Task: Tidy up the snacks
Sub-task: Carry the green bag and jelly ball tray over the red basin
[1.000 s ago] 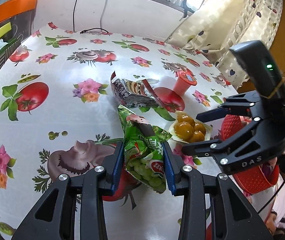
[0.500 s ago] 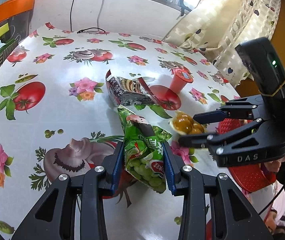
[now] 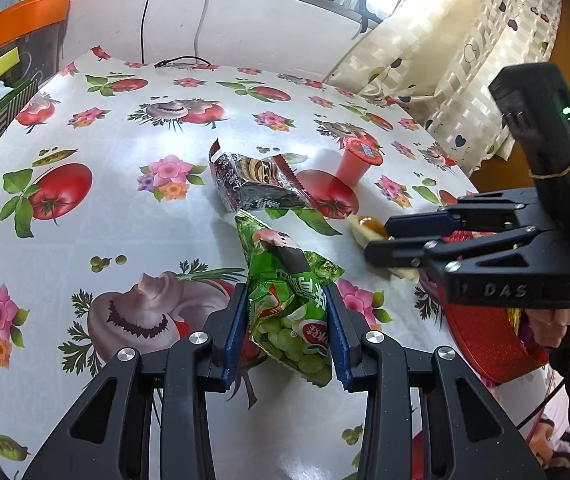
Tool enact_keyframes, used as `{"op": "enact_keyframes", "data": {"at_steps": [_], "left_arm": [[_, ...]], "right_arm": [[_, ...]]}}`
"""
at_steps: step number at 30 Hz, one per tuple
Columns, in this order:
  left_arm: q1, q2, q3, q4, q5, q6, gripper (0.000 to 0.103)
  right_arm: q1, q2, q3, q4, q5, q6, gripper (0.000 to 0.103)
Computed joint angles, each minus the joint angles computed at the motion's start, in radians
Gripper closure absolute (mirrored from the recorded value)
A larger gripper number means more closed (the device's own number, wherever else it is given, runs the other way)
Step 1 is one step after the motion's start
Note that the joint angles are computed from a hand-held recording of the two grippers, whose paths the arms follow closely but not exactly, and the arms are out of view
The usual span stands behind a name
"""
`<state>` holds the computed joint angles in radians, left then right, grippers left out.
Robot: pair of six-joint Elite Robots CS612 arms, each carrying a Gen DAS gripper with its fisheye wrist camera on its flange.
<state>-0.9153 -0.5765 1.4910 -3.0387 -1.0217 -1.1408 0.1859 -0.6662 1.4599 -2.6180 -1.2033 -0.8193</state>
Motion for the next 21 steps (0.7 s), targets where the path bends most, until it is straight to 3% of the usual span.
{"op": "enact_keyframes", "data": {"at_steps": [1,2,6,10,12,14,16,17,21], "left_arm": [[0.0,0.0,-0.001,0.001,-0.002,-0.001,0.065],[0.0,0.001,-0.001,0.003,-0.003,-0.002,0.065],[0.002,0.003,-0.005,0.006,-0.008,-0.001,0.065],[0.002,0.004,-0.006,0.003,-0.009,-0.001,0.065],[0.003,0.005,-0.009,0.005,-0.013,0.001,0.065],[0.004,0.007,-0.01,0.003,-0.018,0.003,0.065],[0.004,0.008,-0.01,0.003,-0.021,0.003,0.065],[0.005,0.008,-0.011,0.003,-0.022,0.003,0.065],[0.006,0.011,-0.013,-0.002,-0.026,0.006,0.065]], "right_arm": [[-0.001,-0.002,0.002,-0.005,0.008,-0.001,0.083],[-0.004,-0.004,0.003,-0.01,0.022,0.008,0.084],[-0.001,0.0,-0.008,0.014,0.009,-0.011,0.082],[0.003,0.02,-0.027,-0.048,-0.064,0.083,0.079],[0.008,0.025,-0.04,-0.05,-0.105,0.09,0.072],[0.017,0.022,-0.039,-0.055,-0.15,0.054,0.047],[0.016,0.018,-0.035,-0.057,-0.141,0.027,0.029],[0.015,0.021,-0.043,-0.043,-0.143,0.028,0.024],[0.015,0.044,-0.081,-0.018,-0.192,0.079,0.024]]}}
